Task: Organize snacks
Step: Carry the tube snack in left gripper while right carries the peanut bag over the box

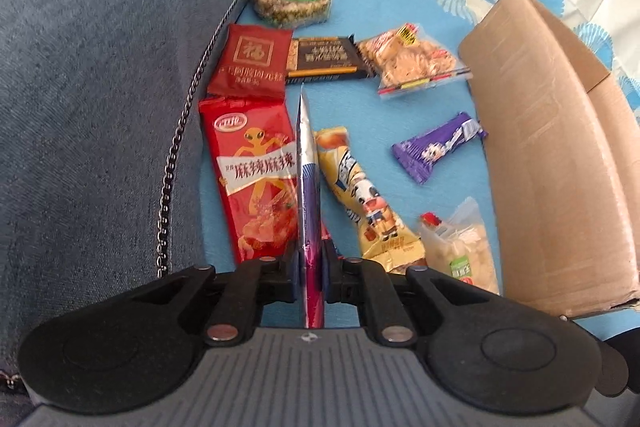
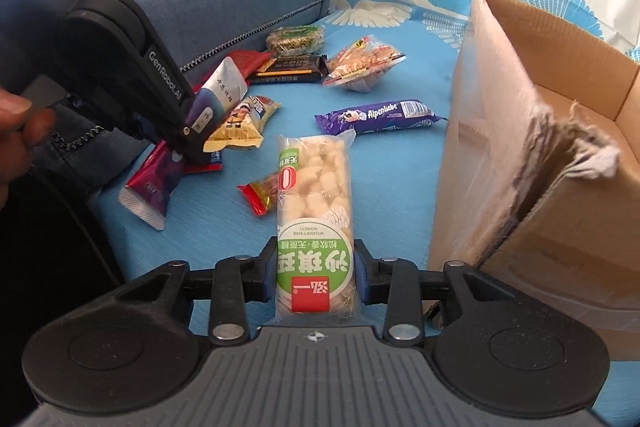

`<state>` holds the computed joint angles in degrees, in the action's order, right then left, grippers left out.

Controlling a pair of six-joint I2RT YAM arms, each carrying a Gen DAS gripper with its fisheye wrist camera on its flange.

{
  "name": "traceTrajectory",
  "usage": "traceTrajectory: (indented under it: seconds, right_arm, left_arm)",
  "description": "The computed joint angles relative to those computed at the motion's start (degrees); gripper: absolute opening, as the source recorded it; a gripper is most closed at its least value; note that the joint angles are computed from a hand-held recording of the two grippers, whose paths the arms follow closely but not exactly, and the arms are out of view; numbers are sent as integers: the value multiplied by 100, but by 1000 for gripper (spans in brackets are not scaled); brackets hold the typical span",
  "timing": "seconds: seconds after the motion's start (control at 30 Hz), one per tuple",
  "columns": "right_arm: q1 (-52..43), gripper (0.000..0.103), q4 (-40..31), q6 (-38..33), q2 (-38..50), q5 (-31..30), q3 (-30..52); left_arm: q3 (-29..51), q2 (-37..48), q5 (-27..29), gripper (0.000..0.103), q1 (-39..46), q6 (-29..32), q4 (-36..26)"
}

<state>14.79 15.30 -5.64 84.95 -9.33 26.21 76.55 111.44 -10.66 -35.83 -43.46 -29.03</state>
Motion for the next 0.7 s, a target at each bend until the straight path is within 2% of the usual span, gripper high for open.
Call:
traceTrajectory:
  seconds: [0.17, 0.37, 0.57, 0.7]
  right_arm:
    - [18, 38, -132, -165, -604, 35, -215]
    - [62, 38, -771, -167, -1781, -30, -327]
    - [-424, 38, -1515, -435, -2944, -545, -238]
    - [-1175, 38, -1813, -817, -3415, -1211, -99]
  left_arm:
    - [-535, -428, -158, 10, -75, 32, 585]
    - [-1128, -912, -401, 10, -208, 103, 1307]
    - [-1610, -1289, -693, 10, -343, 222, 1943]
    - [-1743, -1388, -818, 10, -389, 253, 2166]
